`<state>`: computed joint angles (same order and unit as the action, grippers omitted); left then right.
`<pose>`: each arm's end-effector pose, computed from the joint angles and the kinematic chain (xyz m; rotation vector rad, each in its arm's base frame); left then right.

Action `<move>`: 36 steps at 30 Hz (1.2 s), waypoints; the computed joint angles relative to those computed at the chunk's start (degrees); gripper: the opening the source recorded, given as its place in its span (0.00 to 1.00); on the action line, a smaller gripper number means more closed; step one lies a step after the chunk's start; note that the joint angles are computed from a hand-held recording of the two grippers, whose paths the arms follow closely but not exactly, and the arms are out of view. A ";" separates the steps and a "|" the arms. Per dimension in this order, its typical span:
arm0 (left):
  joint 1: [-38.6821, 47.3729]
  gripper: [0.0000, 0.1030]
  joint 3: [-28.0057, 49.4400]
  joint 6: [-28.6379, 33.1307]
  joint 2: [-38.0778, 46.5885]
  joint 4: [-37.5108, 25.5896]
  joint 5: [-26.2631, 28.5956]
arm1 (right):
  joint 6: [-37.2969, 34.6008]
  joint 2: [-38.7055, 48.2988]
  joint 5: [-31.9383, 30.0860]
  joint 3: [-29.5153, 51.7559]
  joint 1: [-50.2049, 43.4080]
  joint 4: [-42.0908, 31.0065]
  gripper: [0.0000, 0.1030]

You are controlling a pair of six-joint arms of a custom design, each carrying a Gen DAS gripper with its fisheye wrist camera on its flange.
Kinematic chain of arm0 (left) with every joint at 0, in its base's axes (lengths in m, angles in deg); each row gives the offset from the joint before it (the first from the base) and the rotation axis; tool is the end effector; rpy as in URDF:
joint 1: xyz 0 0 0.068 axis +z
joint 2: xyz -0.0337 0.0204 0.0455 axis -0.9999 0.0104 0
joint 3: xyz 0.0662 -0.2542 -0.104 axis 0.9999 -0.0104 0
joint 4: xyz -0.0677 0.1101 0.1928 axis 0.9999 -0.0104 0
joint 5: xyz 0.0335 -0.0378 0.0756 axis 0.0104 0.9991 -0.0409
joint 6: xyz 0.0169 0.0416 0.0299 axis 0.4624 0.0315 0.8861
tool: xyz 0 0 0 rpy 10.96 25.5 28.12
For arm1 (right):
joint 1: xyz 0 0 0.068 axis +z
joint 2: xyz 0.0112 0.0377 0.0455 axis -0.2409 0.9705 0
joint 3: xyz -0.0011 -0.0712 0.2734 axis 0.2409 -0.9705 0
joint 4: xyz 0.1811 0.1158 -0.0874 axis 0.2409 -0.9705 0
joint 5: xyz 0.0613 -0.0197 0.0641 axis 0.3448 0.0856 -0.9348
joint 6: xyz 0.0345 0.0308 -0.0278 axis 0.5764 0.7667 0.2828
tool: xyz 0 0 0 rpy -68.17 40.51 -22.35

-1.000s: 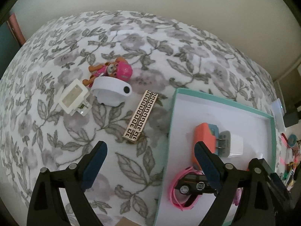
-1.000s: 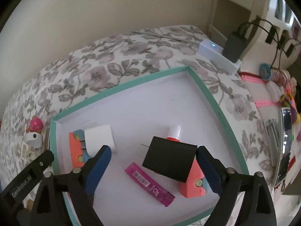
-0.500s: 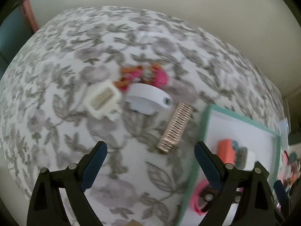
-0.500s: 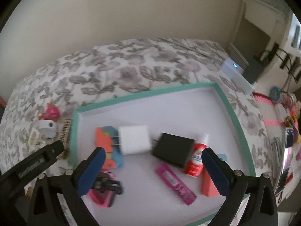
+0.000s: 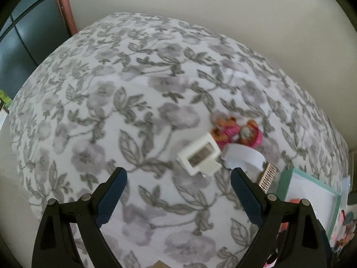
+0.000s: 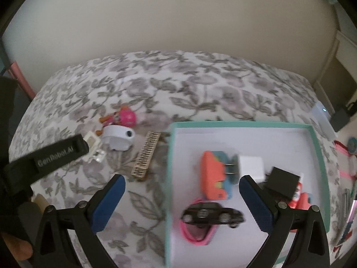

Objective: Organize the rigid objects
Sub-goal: 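Move both grippers back to the pile, left toward the white plug adapter, then grasp the white plug adapter with the left gripper while the right grasps the gold band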

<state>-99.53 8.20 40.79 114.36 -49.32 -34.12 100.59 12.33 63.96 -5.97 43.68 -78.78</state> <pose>0.2231 -0.0357 0.1273 -0.3237 2.7194 0.0013 0.1483 0.2038 0.1348 0.2700 2.6076 -0.0148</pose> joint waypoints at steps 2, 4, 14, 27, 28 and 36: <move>1.97 0.91 0.41 0.84 -0.26 -0.39 0.52 | -0.37 1.38 -0.46 1.35 0.00 0.52 1.00; 4.09 0.91 0.68 1.67 -0.10 -0.30 1.26 | -0.81 2.61 -1.02 2.47 -0.10 1.43 1.00; 10.64 0.91 2.64 4.17 3.86 1.18 6.87 | -5.49 5.57 -3.37 3.77 -2.46 7.72 1.00; 9.54 0.91 6.75 7.69 14.78 4.80 11.04 | -10.96 8.82 -7.74 3.99 -9.26 14.45 0.90; 9.52 0.91 6.90 7.77 15.16 4.85 11.14 | -11.13 9.27 -8.04 4.06 -9.73 14.49 0.88; 8.46 0.91 8.57 9.28 17.48 5.03 12.63 | -12.09 12.97 -10.07 5.47 -11.06 14.81 0.64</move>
<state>-91.07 16.77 50.08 131.84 -44.29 -21.48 88.51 25.30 53.89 -0.50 32.62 -63.97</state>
